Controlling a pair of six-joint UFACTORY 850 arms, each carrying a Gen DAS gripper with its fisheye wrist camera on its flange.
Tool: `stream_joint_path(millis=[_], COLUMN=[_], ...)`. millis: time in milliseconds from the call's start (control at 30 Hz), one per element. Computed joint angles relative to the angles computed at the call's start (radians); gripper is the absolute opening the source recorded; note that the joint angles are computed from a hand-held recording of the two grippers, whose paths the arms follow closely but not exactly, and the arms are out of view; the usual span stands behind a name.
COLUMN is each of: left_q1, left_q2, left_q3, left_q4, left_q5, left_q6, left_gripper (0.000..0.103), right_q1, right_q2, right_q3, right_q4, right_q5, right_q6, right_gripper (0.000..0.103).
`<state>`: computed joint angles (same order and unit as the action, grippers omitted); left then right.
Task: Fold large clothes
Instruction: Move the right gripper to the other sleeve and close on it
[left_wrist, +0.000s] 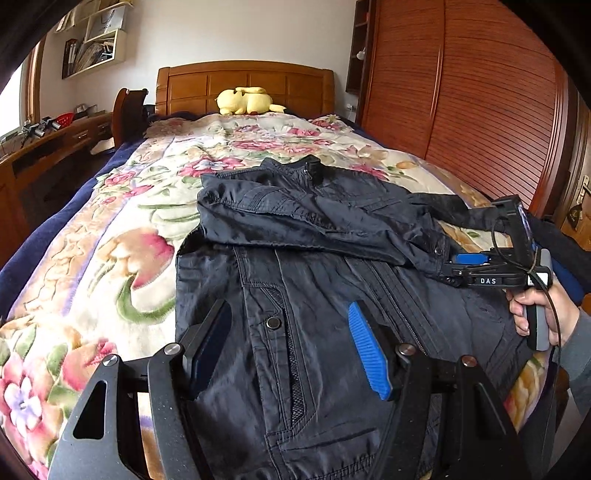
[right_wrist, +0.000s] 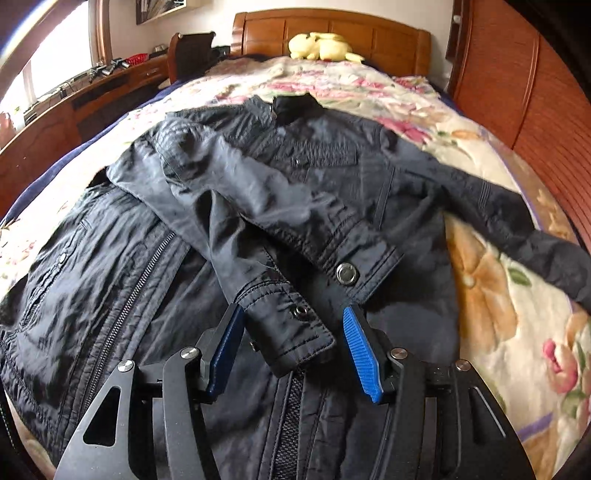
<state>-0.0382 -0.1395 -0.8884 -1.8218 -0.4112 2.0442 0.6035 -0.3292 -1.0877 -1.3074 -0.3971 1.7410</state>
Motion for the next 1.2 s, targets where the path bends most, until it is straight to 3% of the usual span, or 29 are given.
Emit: stream_joint_path(millis=[100, 167, 200, 233, 400, 500, 567, 667, 733, 800, 933, 1200], left_q1=[-0.002, 0.000, 0.000, 0.000, 0.005, 0.004, 0.004, 0.002, 0.001, -0.001, -0.004, -0.015], left_q2=[0.004, 0.006, 0.007, 0.006, 0.006, 0.006, 0.007, 0.009, 0.009, 0.009, 0.010, 0.000], left_q3=[0.001, 0.002, 0.003, 0.002, 0.002, 0.001, 0.003, 0.004, 0.006, 0.006, 0.005, -0.001], left_q4=[0.002, 0.011, 0.013, 0.016, 0.023, 0.020, 0.017, 0.008, 0.000, 0.003, 0.007, 0.005], left_q5=[0.001, -0.007, -0.008, -0.009, -0.011, -0.010, -0.010, -0.010, -0.010, -0.005, 0.005, 0.025], left_q6=[0.007, 0.004, 0.003, 0.002, 0.000, 0.000, 0.002, 0.010, 0.017, 0.013, 0.009, 0.016], left_gripper=[0.067, 0.067, 0.067, 0.067, 0.067, 0.067, 0.067, 0.067, 0.067, 0.067, 0.067, 0.067], right_q1=[-0.028, -0.045, -0.048, -0.046, -0.029, -0.039, -0.045, -0.057, -0.065, -0.077, -0.120, -0.211], right_q2=[-0.004, -0.016, -0.022, -0.027, -0.004, 0.011, 0.013, 0.012, 0.027, 0.029, -0.021, -0.094], right_q3=[-0.007, -0.017, -0.024, -0.030, -0.030, -0.027, -0.029, -0.023, 0.002, 0.017, -0.026, -0.082], right_q4=[0.117, 0.177, 0.189, 0.175, -0.015, -0.066, -0.086, -0.120, -0.193, -0.242, -0.104, -0.038], right_q5=[0.043, 0.079, 0.075, 0.053, -0.142, -0.158, -0.136, -0.109, -0.102, -0.106, -0.066, 0.072], right_q6=[-0.110, -0.185, -0.212, -0.212, -0.012, 0.048, 0.049, 0.092, 0.179, 0.246, 0.146, 0.099], right_gripper=[0.057, 0.040, 0.023, 0.015, 0.008, 0.008, 0.010, 0.031, 0.052, 0.060, 0.061, 0.060])
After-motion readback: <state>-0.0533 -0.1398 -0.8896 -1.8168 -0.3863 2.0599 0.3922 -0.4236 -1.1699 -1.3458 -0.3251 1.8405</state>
